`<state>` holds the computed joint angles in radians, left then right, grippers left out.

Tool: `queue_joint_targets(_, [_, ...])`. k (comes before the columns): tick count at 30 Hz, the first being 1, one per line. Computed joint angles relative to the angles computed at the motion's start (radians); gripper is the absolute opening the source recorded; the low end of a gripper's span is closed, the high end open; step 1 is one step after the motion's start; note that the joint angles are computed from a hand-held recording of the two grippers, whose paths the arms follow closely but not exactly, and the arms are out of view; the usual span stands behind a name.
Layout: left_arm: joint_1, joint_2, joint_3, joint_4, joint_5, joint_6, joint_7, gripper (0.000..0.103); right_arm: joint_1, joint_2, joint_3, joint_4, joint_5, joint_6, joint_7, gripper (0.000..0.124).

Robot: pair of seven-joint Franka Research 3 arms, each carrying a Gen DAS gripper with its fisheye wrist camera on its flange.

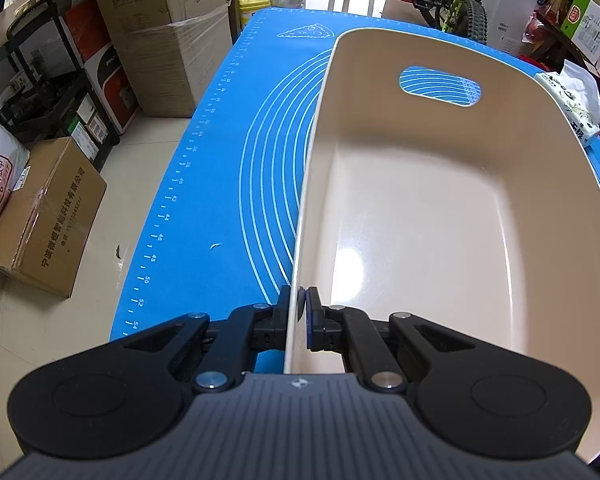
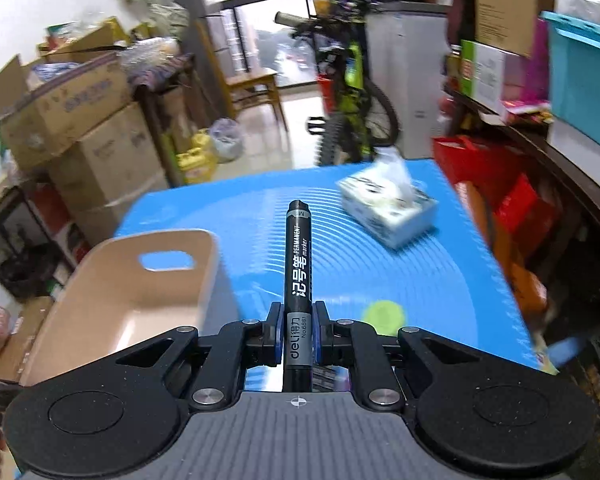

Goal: Organize rigid objects
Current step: 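Close the right gripper on the black marker and lift it, then carry the marker over the basket and open the right gripper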

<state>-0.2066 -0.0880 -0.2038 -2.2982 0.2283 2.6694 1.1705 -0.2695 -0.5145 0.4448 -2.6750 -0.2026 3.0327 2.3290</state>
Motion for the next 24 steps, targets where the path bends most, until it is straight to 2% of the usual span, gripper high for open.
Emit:
queue_joint_targets(5, [0.0, 0.0, 0.0, 0.0, 0.0, 0.0, 0.002, 0.007, 0.017, 0.086, 0.038, 0.085, -0.017, 0.02, -0.002, 0.024])
queue_joint_targets(11, [-0.001, 0.0, -0.001, 0.0, 0.002, -0.001, 0.001, 0.007, 0.045, 0.216, 0.075, 0.194, -0.089, -0.004, 0.048, 0.024])
queue_joint_targets(17, [-0.001, 0.002, 0.001, 0.002, -0.006, -0.002, 0.013, 0.007, 0.112, 0.36, 0.073, 0.311, -0.186, -0.109, 0.097, 0.024])
queue_joint_targets(24, [-0.001, 0.002, -0.001, 0.002, -0.002, -0.002, 0.012, 0.007, 0.226, 0.504, -0.001, 0.421, -0.15, -0.255, 0.047, 0.024])
